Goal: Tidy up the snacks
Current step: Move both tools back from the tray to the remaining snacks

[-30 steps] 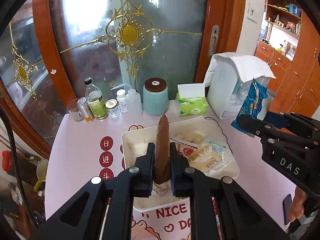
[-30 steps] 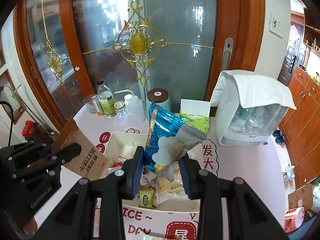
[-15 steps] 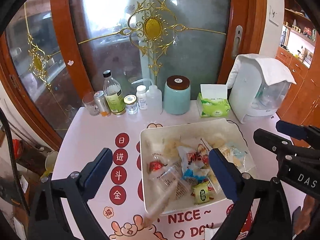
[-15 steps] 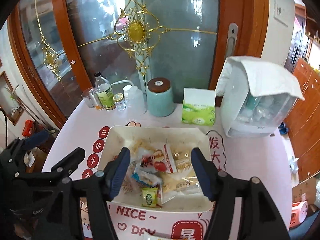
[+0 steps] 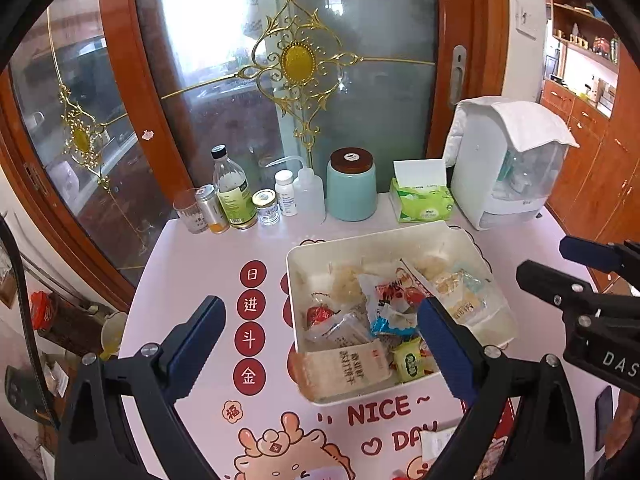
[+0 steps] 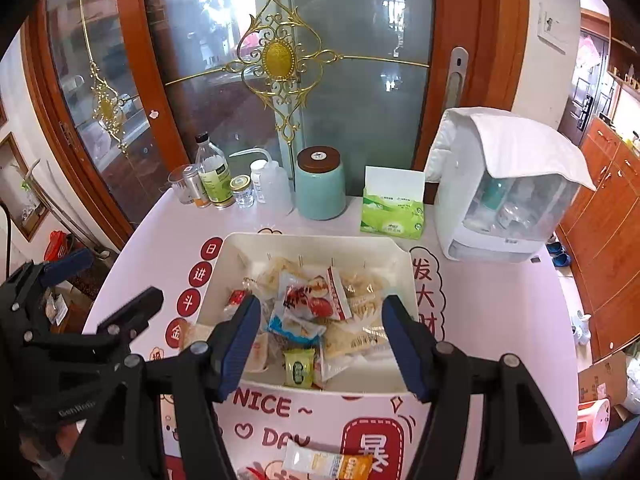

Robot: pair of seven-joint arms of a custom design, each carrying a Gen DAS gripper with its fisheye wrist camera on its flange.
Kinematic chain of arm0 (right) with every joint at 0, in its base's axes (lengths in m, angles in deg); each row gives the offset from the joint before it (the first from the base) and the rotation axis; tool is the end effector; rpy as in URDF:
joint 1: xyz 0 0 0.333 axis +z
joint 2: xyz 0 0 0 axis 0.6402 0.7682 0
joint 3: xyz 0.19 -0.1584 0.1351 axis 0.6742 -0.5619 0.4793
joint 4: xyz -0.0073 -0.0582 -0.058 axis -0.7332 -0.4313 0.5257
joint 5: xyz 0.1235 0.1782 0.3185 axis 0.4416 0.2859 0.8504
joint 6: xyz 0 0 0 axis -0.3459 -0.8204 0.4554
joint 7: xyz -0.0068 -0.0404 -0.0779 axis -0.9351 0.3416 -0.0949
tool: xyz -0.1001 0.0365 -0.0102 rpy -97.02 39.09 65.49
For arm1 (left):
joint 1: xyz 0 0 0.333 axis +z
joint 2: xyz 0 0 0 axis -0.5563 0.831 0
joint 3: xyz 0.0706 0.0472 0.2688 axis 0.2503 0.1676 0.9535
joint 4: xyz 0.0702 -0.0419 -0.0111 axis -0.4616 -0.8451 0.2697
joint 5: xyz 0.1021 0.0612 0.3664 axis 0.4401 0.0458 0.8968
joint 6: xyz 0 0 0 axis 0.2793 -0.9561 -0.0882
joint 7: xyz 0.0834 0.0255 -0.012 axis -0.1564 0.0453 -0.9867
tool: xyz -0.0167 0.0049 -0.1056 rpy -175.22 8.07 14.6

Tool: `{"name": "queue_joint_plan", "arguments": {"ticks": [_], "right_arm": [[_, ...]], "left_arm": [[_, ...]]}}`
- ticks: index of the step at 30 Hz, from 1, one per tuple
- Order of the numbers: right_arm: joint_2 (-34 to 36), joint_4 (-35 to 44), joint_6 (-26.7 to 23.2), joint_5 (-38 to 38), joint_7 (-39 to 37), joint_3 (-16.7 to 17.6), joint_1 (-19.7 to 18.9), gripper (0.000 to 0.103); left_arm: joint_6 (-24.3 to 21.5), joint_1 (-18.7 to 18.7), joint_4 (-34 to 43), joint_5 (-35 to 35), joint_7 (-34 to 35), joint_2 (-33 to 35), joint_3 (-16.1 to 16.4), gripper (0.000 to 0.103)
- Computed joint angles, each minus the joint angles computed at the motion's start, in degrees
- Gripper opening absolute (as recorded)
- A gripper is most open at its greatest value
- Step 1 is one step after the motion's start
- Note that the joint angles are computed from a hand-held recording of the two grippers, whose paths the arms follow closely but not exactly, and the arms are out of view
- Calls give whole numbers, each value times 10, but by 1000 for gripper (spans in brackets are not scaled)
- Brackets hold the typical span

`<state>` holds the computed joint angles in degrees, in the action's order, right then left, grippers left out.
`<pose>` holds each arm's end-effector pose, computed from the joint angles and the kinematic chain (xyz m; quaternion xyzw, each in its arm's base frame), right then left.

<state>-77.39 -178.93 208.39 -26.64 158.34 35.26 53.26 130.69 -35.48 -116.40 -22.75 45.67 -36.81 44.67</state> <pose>0.5091 0.1059 0.5675 -0.7701 0.5575 -0.1812 0.2516 0.4652 -0.1970 0.5297 -0.6676 0.6428 -0.2378 0.2908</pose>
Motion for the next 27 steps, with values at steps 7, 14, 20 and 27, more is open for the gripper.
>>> {"name": "queue_joint_plan", "arguments": {"ticks": [7, 14, 20, 27], "right_arm": [[-85, -85, -9, -7, -2, -6, 2, 64], [-180, -190, -21, -26, 14, -15, -1, 64], [-269, -295, -9, -59, 42, -17, -14, 64], [-325, -380, -37, -70, 66, -37, -23, 63]], "left_arm": [[7, -15, -64, -31, 40, -61, -1, 96], [24, -41, -141, -87, 95, -112, -3, 96], [44, -65, -204, -136, 134, -141, -15, 96], [51, -99, -248, -172, 154, -112, -38, 96]]}}
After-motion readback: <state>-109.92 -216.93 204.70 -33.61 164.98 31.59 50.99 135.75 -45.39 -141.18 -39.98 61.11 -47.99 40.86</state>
